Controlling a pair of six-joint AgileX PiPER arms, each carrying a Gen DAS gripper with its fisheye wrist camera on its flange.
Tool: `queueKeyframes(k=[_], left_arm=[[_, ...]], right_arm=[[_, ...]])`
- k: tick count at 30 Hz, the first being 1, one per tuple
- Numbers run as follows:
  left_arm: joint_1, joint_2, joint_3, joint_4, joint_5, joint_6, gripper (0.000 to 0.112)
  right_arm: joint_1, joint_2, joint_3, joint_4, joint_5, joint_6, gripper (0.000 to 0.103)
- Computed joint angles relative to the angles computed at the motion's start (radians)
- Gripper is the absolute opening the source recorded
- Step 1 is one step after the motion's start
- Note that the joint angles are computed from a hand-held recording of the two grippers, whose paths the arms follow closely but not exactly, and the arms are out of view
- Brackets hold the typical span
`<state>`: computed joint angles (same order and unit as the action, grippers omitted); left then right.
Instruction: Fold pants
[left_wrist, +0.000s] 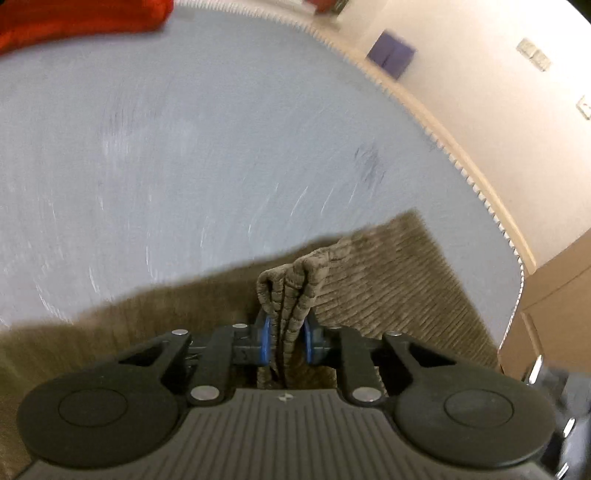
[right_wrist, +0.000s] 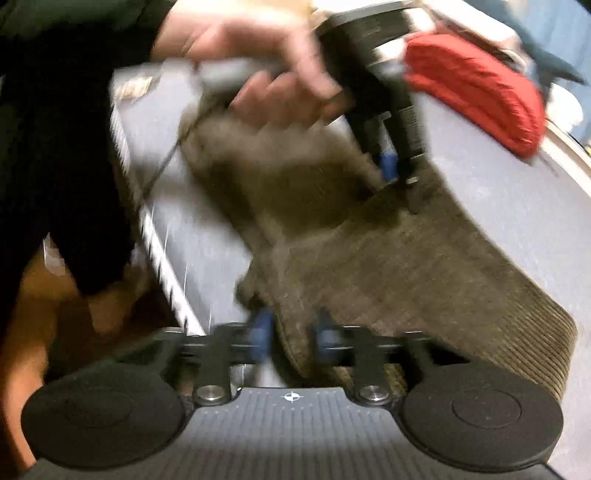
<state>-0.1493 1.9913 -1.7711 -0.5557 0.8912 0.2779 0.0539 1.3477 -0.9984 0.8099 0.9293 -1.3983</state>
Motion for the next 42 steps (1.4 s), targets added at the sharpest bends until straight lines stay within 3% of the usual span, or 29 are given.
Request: queueKeyframes(k=[1, 4, 6, 8, 10, 12, 14, 16, 18, 20, 21, 23, 26, 28, 30, 33, 38, 40, 42], left_arm=[[0.0, -0.029, 0.018, 0.005, -0.025, 0.0, 0.018], [-0.005, -0.048, 0.015, 0.118, -0.078, -0.087, 0.022], [-0.037, -0.048, 0.04, 0.31, -0.141, -0.268, 0.04], [-0.059, -0.056, 0.064, 0.476, -0.168, -0.4, 0.046], [-0.069, -0.101, 0.117, 0.487, -0.223, -0.39, 0.046], [-0.067, -0.151, 0.176, 0.36, -0.272, -0.251, 0.046], [-0.078, -0.186, 0.227, 0.212, -0.292, -0.064, 0.046], [-0.101, -0.198, 0.268, 0.158, -0.304, 0.034, 0.046], [-0.127, -0.162, 0.262, 0.228, -0.287, 0.018, 0.045], [-0.158, -0.097, 0.222, 0.418, -0.224, -0.119, 0.042], [-0.171, -0.093, 0.23, 0.485, -0.233, -0.154, 0.045], [-0.176, -0.097, 0.212, 0.52, -0.202, -0.174, 0.048], [-0.158, -0.135, 0.204, 0.463, -0.181, -0.195, 0.049], [-0.142, -0.161, 0.205, 0.416, -0.186, -0.177, 0.054], [-0.118, -0.159, 0.171, 0.326, -0.176, -0.148, 0.069], [-0.054, -0.213, 0.189, 0.033, -0.154, -0.001, 0.084], [0.069, -0.216, 0.175, -0.445, 0.045, 0.183, 0.096], [0.09, -0.192, 0.149, -0.507, 0.119, 0.205, 0.1], [0.08, -0.181, 0.128, -0.468, 0.143, 0.2, 0.101]], right_arm=[[-0.043, -0.007, -0.012, 0.055, 0.005, 0.008, 0.088], [-0.101, 0.003, -0.091, 0.042, -0.046, 0.245, 0.091], [-0.087, 0.031, -0.114, -0.09, -0.174, 0.445, 0.091], [-0.087, 0.083, -0.138, -0.263, -0.245, 0.644, 0.091], [-0.107, 0.153, -0.187, -0.404, -0.213, 0.844, 0.091], [-0.111, 0.213, -0.228, -0.524, -0.165, 1.044, 0.091], [-0.13, 0.252, -0.249, -0.545, -0.122, 1.129, 0.091], [-0.149, 0.279, -0.263, -0.512, -0.088, 1.151, 0.091], [-0.166, 0.302, -0.278, -0.477, -0.058, 1.159, 0.09], [-0.173, 0.304, -0.277, -0.445, -0.044, 1.162, 0.086], [-0.19, 0.307, -0.284, -0.411, -0.023, 1.144, 0.074], [-0.207, 0.295, -0.279, -0.384, -0.012, 1.153, 0.061], [-0.189, 0.269, -0.286, -0.42, -0.018, 1.181, 0.04], [-0.152, 0.234, -0.287, -0.466, -0.035, 1.204, 0.033], [-0.078, 0.165, -0.261, -0.548, -0.086, 1.226, 0.026], [0.076, 0.061, -0.232, -0.69, -0.164, 1.243, 0.024], [0.386, 0.0, -0.239, -0.894, -0.235, 1.303, 0.023], [0.502, 0.002, -0.242, -0.982, -0.24, 1.34, 0.023], [0.605, 0.013, -0.244, -1.071, -0.236, 1.368, 0.023]])
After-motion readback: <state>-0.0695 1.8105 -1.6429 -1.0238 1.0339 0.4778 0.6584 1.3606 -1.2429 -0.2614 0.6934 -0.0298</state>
